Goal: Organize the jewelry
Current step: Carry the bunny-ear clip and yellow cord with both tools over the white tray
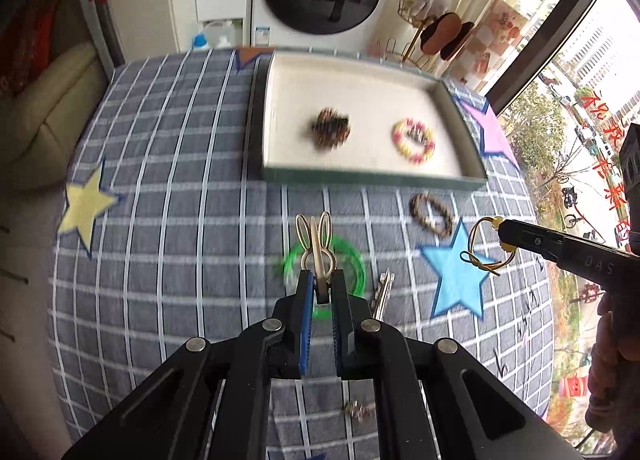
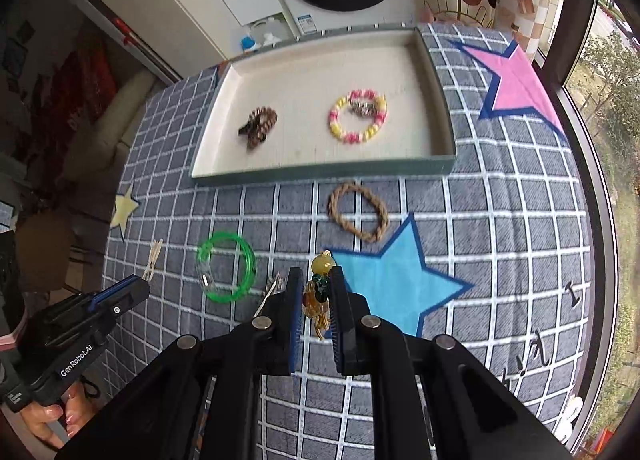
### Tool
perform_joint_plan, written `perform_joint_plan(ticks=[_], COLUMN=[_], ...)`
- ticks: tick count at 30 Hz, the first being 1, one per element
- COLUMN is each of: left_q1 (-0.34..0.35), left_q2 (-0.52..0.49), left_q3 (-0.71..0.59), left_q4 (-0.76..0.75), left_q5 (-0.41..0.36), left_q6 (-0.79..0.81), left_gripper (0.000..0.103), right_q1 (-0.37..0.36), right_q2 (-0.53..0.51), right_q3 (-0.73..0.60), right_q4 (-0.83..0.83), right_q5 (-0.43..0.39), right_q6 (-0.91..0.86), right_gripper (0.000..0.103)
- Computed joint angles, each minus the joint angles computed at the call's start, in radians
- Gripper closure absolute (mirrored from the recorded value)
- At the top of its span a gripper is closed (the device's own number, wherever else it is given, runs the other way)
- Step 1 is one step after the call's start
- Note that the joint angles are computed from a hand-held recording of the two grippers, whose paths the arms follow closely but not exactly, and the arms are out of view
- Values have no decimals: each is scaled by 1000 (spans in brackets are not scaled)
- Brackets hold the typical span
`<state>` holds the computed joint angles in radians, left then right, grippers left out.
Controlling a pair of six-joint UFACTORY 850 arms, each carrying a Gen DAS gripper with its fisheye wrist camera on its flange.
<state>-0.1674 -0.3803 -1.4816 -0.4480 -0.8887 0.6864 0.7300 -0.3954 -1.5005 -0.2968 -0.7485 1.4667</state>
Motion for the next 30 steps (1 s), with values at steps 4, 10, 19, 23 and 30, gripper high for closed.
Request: perform_joint_plan(ticks=[4, 10, 19, 23, 30], left_q1=[-17, -48, -112, -139, -182], left_q2=[-41, -114, -227, -274, -354], left_q3=[-68, -172, -309, -360, -445], left_q4=[-14, -21, 7, 22, 53], left_q5=[0, 7, 13, 11, 23], left_q6=[2, -22, -59, -75, -128], left_gripper=[83, 83, 83, 83, 83], right_q1=[-31, -77, -149, -181, -231], right_q2=[2, -1, -24, -37, -60], right_q3=[-18, -33, -43, -38, -10], right_q4=[-19, -33, -16, 0, 69], right_q5=[-3, 17, 67, 95, 177], right_q6=[-19, -44, -93, -114, -164], right_gripper=[89, 89, 89, 89, 89])
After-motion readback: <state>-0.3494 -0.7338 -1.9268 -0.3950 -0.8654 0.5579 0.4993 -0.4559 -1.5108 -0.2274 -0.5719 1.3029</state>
